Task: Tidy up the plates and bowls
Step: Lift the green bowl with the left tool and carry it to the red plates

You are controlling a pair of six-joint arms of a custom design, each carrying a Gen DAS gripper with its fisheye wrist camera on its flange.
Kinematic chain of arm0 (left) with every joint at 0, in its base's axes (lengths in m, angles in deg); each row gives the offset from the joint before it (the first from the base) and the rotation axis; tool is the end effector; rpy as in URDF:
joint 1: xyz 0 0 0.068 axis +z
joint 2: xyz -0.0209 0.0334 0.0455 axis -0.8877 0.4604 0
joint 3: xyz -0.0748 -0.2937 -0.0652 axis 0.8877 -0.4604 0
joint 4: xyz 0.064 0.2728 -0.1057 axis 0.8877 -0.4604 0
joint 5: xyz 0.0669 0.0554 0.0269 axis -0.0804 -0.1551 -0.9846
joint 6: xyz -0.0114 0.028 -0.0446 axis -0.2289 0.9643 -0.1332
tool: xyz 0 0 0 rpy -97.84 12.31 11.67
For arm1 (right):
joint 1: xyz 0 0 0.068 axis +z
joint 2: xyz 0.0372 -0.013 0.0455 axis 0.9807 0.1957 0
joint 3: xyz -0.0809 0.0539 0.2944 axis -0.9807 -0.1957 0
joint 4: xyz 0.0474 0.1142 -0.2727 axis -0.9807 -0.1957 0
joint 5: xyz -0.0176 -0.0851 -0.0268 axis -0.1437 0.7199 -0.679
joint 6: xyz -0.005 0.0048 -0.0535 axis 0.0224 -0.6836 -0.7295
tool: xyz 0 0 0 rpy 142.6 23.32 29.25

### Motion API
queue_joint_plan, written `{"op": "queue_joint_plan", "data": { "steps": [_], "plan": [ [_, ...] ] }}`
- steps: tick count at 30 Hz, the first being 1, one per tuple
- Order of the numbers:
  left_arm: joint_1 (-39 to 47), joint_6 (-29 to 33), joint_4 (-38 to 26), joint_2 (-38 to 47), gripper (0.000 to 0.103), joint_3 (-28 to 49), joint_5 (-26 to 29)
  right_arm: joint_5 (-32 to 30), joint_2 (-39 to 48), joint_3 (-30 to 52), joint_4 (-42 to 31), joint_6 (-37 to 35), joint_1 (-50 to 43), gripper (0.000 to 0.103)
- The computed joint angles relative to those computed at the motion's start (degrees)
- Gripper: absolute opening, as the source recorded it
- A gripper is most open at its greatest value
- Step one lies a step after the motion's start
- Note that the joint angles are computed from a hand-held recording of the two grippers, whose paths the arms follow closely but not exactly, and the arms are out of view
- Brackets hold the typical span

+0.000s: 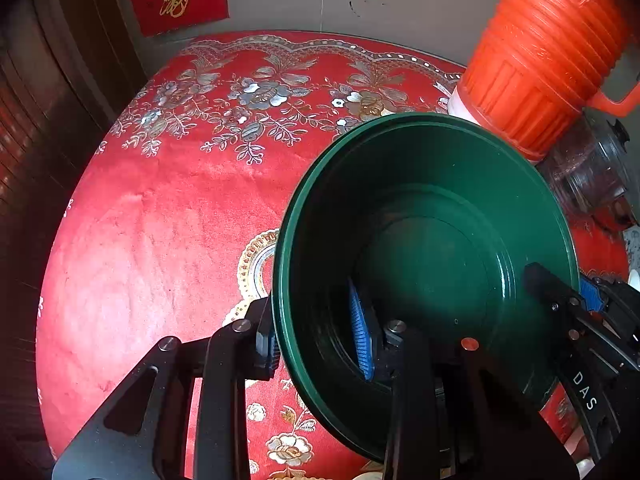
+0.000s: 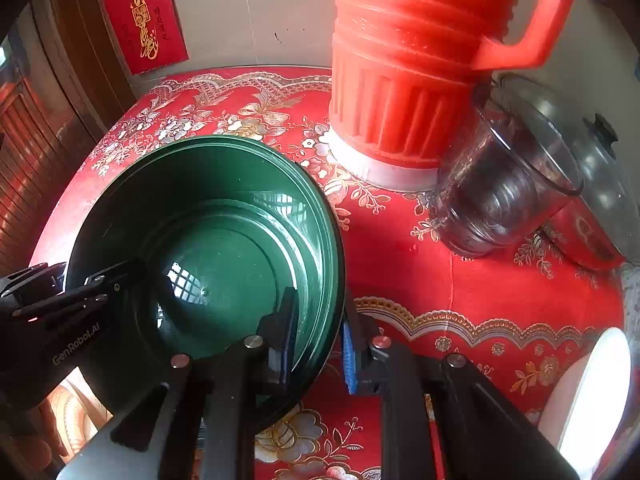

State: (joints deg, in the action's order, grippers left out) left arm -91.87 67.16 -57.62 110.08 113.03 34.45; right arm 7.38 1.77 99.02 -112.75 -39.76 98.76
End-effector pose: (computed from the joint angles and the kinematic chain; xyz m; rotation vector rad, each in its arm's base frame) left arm 0.3363 -0.1844 0.2226 0.2582 2.6823 -0.1099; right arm 0.2788 0.0928 0.2459 0.1160 2.6115 -0.0692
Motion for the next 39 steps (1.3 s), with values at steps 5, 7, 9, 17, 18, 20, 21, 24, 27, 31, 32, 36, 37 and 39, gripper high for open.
{"op": "queue_joint_plan", "data": {
  "steps": [5, 7, 9, 17, 18, 20, 21, 24, 27, 31, 32, 36, 37, 39],
  "plan": [
    [0.34, -0.55, -0.06, -2.52, 0.021, -0.93, 0.94, 0.33, -2.51, -0.43, -0.84, 0.23, 0.09, 0.018],
    [-0.1, -0.52, -0.87, -3.92, 0.021, -0.92, 0.51, 0.36, -3.53, -0.26, -1.85, 0.36, 0.23, 0.019],
    [-0.67, -0.4, -1.82, -5.62, 0.021, -1.02, -0.19, 0.9, -4.84, -0.03, -3.1, 0.62, 0.75, 0.019],
    [-2.15, -1.25, -6.19, -15.5, 0.021, -4.99, 0.18, 2.14, -12.88, -0.18, -9.7, 3.49, 4.88, 0.019],
    [-2.29, -1.54, -6.83, -16.97, 0.021, -5.85, 0.39, 2.78, -13.92, -0.2, -10.77, 4.24, 6.02, 0.019],
    [-2.86, -1.94, -8.21, -20.12, 0.021, -7.67, 0.41, 4.04, -15.97, -0.17, -13.03, 6.13, 8.56, 0.019],
    [-3.2, -2.34, -9.01, -21.93, 0.021, -8.52, 0.44, 4.83, -16.87, -0.04, -14.22, 7.16, 10.03, 0.019],
    [-3.85, -3.23, -11.33, -27.58, 0.021, -11.11, 0.61, 7.44, -20.13, 0.31, -18.6, 11.17, 15.25, 0.019],
    [-5.42, -4.51, -14.35, -33.82, 0.021, -13.46, -0.79, 9.98, -21.48, 1.32, -22.46, 15.71, 21.12, 0.022],
    [-7.34, -6.21, -18.85, -41.89, 0.021, -16.08, -2.48, 14.18, -22.27, 1.86, -26.99, 24.47, 31.42, 0.022],
    [-7.61, -6.56, -19.95, -43.87, 0.021, -16.66, -2.73, 14.83, -22.43, 1.99, -27.79, 26.33, 33.6, 0.022],
    [-8.99, -8.3, -24.72, -51.57, 0.021, -18.62, -4.59, 18.59, -21.09, 3.58, -30.98, 33.79, 42.98, 0.022],
    [-9.18, -8.68, -25.87, -53.36, 0.021, -19.06, -4.95, 19.32, -20.5, 4.05, -31.64, 35.31, 45.1, 0.022],
    [-8.52, -8.67, -28.05, -57.16, 0.021, -20.32, -4.77, 20.45, -19.77, 4.56, -32.44, 38.16, 48.94, 0.023]
  ]
}}
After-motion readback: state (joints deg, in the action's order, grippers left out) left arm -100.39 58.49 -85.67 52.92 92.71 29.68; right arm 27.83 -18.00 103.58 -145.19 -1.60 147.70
